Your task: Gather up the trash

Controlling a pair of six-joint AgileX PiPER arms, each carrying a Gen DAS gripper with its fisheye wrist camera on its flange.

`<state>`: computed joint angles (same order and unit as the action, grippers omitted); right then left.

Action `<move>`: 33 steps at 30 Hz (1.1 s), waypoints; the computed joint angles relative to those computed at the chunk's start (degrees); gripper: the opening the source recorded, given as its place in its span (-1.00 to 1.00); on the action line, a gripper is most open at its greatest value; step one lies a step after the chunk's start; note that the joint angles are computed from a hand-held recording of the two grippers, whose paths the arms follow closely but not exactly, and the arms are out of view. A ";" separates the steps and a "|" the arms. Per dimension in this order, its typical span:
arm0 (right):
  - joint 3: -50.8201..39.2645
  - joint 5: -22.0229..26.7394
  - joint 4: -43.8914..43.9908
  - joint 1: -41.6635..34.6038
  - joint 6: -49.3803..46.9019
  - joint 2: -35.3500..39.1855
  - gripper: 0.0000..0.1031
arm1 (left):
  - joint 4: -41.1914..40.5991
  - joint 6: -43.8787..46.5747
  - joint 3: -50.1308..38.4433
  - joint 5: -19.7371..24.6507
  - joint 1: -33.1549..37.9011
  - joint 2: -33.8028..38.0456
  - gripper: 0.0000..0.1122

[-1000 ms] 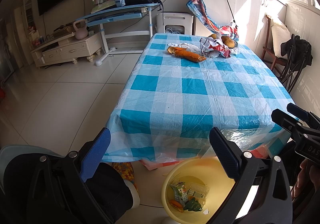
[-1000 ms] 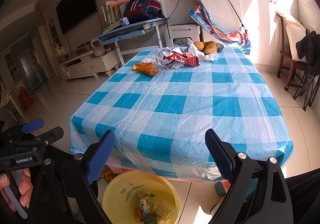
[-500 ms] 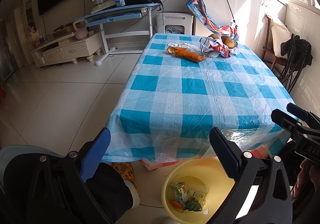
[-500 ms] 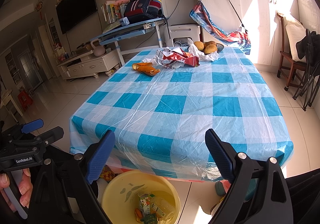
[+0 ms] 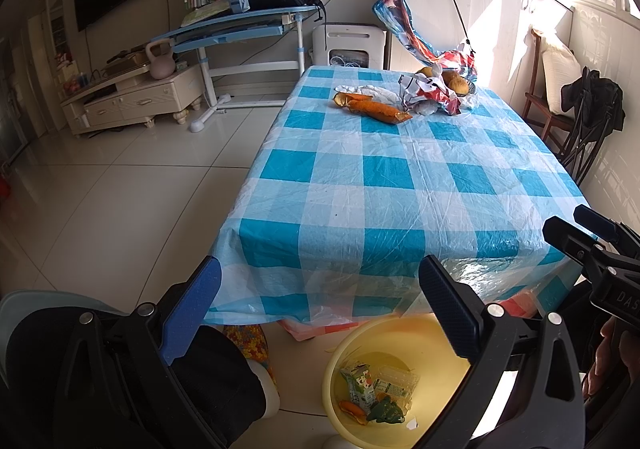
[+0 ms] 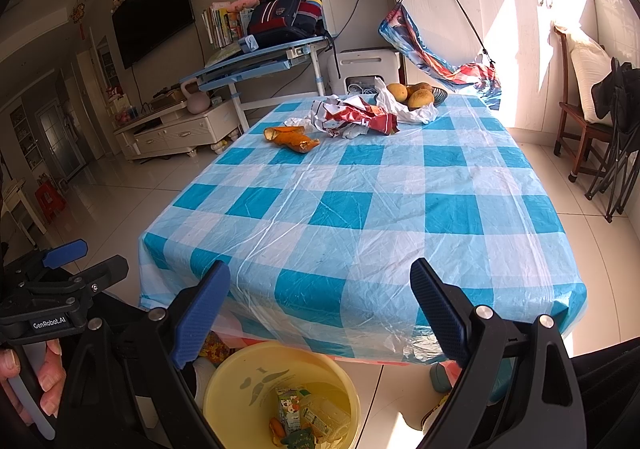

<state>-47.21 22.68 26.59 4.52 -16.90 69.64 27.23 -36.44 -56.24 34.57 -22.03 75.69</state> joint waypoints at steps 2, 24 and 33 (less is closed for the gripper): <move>0.01 -0.01 0.00 0.01 0.03 0.01 0.70 | 0.02 -0.01 0.01 -0.01 -0.01 -0.01 0.70; -0.59 0.36 0.20 -0.51 -0.79 0.19 0.70 | 0.69 -1.17 -0.03 -0.77 -0.02 0.23 0.70; -0.53 0.26 0.32 -0.56 -1.02 0.17 0.70 | 0.64 -1.06 0.02 -0.83 0.05 0.18 0.70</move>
